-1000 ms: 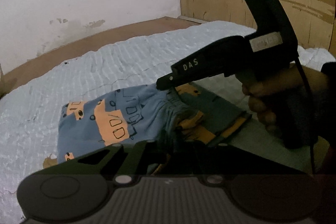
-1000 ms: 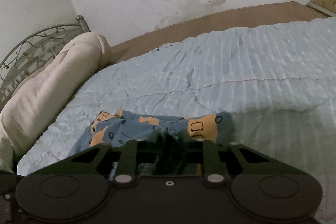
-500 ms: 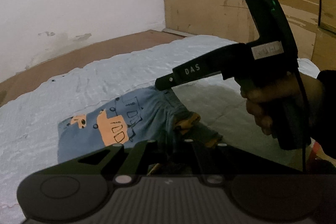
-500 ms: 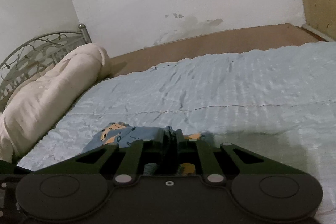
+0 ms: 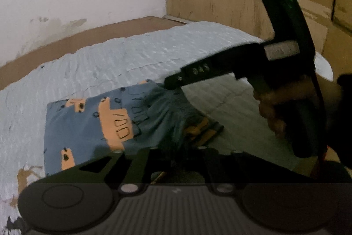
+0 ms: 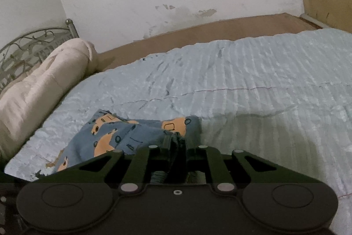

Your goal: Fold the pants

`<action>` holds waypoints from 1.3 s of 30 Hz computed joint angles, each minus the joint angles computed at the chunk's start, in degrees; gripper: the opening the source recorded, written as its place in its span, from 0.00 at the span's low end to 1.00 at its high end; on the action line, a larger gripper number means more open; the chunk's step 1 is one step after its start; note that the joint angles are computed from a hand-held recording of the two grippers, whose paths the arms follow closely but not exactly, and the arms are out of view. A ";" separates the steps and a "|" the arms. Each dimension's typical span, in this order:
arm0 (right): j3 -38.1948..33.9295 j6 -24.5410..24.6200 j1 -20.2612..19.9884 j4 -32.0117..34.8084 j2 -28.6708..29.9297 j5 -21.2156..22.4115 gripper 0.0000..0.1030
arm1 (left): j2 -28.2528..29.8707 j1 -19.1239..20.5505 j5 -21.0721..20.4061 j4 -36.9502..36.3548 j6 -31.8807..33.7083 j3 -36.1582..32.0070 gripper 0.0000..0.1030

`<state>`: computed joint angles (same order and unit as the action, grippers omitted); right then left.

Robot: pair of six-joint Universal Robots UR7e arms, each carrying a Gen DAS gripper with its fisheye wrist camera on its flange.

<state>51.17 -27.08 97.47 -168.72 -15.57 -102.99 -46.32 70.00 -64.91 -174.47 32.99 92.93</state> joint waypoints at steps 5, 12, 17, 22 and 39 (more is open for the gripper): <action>0.30 -2.80 1.49 -5.57 1.17 -5.90 0.70 | -1.50 0.04 2.28 -2.58 -2.57 0.54 0.65; -0.95 -5.54 3.75 -9.18 3.64 -12.46 0.97 | -0.70 0.78 11.63 -7.05 -9.22 -2.18 0.90; 2.31 -9.81 4.56 -15.21 4.22 -18.37 0.99 | 1.36 1.84 20.15 -7.00 -8.86 -4.93 0.93; 9.91 -13.30 3.47 -22.48 1.82 -17.24 0.99 | 0.00 3.68 18.65 -7.06 -8.69 -2.89 0.97; -18.39 -20.67 3.91 -11.07 15.04 -15.45 0.99 | 9.65 4.18 18.45 -4.41 -3.34 -21.94 1.00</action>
